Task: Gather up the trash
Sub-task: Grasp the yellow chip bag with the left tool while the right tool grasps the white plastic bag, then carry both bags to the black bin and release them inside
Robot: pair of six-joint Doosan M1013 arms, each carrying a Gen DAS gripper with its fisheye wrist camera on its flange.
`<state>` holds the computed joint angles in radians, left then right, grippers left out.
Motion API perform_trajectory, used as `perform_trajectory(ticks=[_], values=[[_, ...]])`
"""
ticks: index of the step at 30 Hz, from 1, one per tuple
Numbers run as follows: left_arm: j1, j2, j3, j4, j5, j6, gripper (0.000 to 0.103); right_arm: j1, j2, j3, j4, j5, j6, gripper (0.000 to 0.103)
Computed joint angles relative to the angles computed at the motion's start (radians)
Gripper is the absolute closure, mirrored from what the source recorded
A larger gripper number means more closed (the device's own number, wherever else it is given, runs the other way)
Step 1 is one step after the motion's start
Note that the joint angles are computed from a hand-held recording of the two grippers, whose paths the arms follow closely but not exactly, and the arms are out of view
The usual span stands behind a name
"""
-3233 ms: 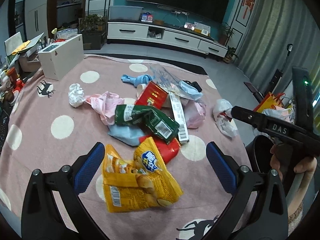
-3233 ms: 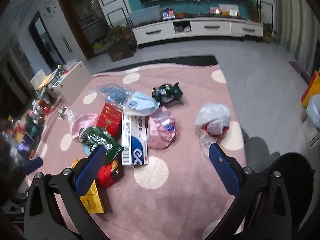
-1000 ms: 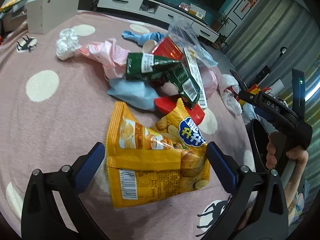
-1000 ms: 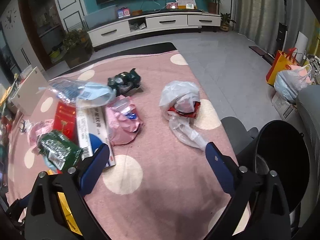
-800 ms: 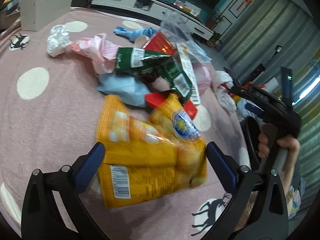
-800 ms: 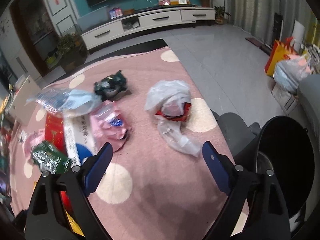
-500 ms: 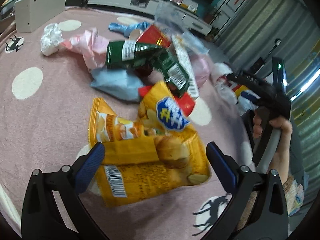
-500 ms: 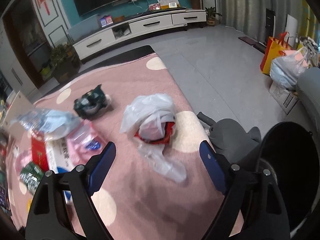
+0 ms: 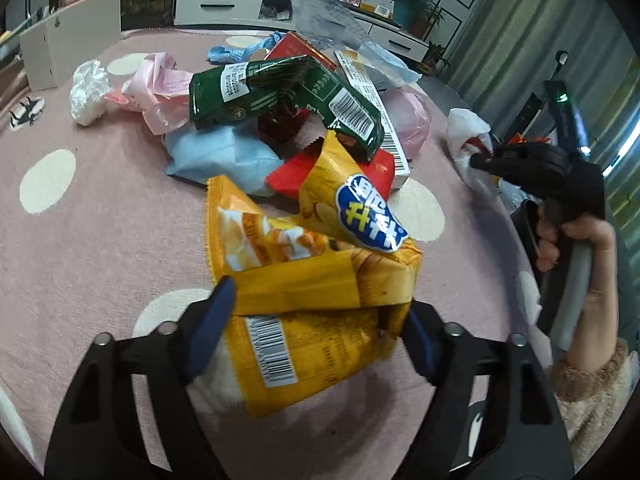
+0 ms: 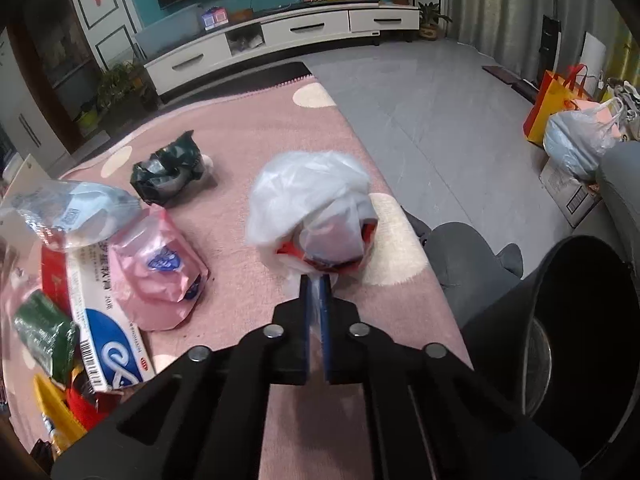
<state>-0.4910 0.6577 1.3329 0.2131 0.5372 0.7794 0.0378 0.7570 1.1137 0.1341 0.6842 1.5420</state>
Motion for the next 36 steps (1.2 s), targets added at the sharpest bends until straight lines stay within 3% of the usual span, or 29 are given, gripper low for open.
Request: perform_trajectory(ticks=[2,6,14,17,19,23,25,27,28,30,34,35,36], values=[[0.008,-0.002,0.007,-0.112,-0.040,0.085,0.070,-0.004,-0.018,0.022,0.023,-0.013,-0.012,0.099],[-0.007,-0.008,0.010,-0.115,-0.061,0.110,0.091,-0.014,-0.054,0.064,0.054,-0.039,-0.018,0.099],[-0.048,-0.047,0.018,-0.123,-0.183,0.171,0.093,-0.045,-0.140,0.151,0.104,-0.137,-0.028,0.100],[-0.056,-0.045,-0.005,-0.184,-0.222,0.255,0.093,-0.065,-0.163,0.174,0.136,-0.166,-0.037,0.101],[-0.061,-0.029,-0.036,-0.182,-0.225,0.241,0.093,-0.078,-0.161,0.166,0.161,-0.137,-0.071,0.101],[-0.066,-0.014,-0.067,-0.098,-0.233,0.140,0.093,-0.111,-0.126,0.117,0.302,0.029,-0.194,0.100],[-0.069,-0.007,-0.080,-0.063,-0.223,0.093,0.093,-0.112,-0.108,0.097,0.349,0.070,-0.228,0.086],[-0.072,-0.003,-0.089,0.012,-0.207,0.012,0.093,-0.109,-0.086,0.074,0.408,0.106,-0.262,0.043],[-0.073,-0.008,-0.083,0.038,-0.204,-0.016,0.093,-0.107,-0.080,0.069,0.439,0.114,-0.282,0.038],[-0.067,-0.007,-0.084,0.045,-0.198,-0.033,0.093,-0.092,-0.059,0.046,0.439,0.117,-0.285,0.038],[-0.071,-0.010,-0.086,0.070,-0.179,-0.071,0.093,-0.054,-0.012,-0.011,0.281,0.127,-0.188,0.037],[-0.072,-0.009,-0.089,0.073,-0.175,-0.070,0.093,-0.050,0.001,-0.027,0.259,0.149,-0.164,0.047],[-0.073,-0.010,-0.088,0.074,-0.177,-0.070,0.093,-0.051,0.006,-0.033,0.266,0.164,-0.167,0.068]])
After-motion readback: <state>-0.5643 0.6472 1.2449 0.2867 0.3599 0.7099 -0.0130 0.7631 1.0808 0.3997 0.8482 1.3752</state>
